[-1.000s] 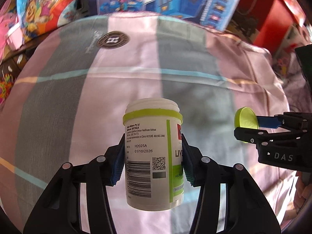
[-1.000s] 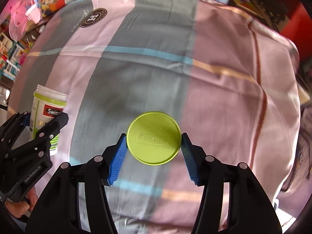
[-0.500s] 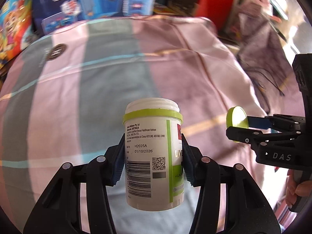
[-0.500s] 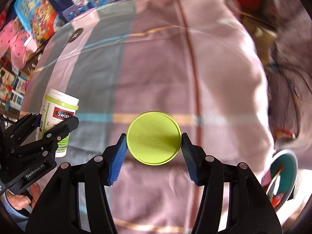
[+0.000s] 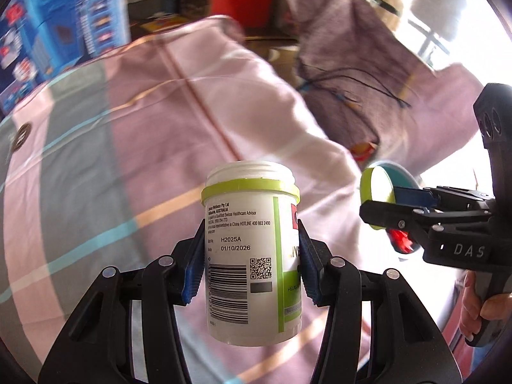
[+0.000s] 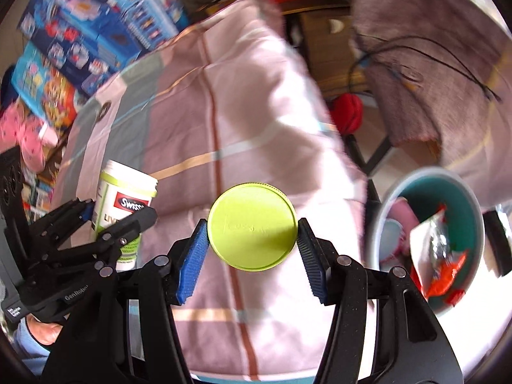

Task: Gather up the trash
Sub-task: 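Carry the white bottle and yellow lid over the teal bucket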

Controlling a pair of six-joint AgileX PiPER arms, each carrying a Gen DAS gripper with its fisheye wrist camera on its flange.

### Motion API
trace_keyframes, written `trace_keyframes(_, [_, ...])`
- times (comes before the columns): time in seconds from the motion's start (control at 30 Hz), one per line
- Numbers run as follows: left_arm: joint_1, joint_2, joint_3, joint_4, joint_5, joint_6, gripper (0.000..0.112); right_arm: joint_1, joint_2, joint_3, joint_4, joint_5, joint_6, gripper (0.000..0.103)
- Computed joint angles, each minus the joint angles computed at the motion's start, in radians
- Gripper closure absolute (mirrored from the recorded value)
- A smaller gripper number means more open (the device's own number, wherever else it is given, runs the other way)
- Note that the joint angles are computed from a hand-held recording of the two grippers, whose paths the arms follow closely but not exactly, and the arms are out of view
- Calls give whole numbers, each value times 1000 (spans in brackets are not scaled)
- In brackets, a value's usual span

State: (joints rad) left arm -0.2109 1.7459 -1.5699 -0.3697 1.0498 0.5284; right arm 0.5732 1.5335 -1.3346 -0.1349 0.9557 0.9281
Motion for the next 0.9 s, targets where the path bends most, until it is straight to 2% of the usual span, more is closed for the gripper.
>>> trace_keyframes(0.13, [-100, -13, 17, 34, -20, -34, 61, -41, -161, 169, -23, -21, 54, 50])
trace_keyframes(0.23, [-181, -13, 21, 69, -32, -72, 61, -104, -292, 295, -28, -1, 63, 50])
trace_keyframes(0.47, [-350, 11, -6, 152, -39, -163, 61, -238, -491, 456, 14, 21, 13, 50])
trace_keyframes(0.73, [-506, 73, -59, 183, -35, -226, 61, -511, -676, 563, 138, 88, -194, 50])
trace_keyframes(0.9, [-578, 122, -88, 184, -33, -233, 61, -707, -721, 607, 239, 117, -368, 50])
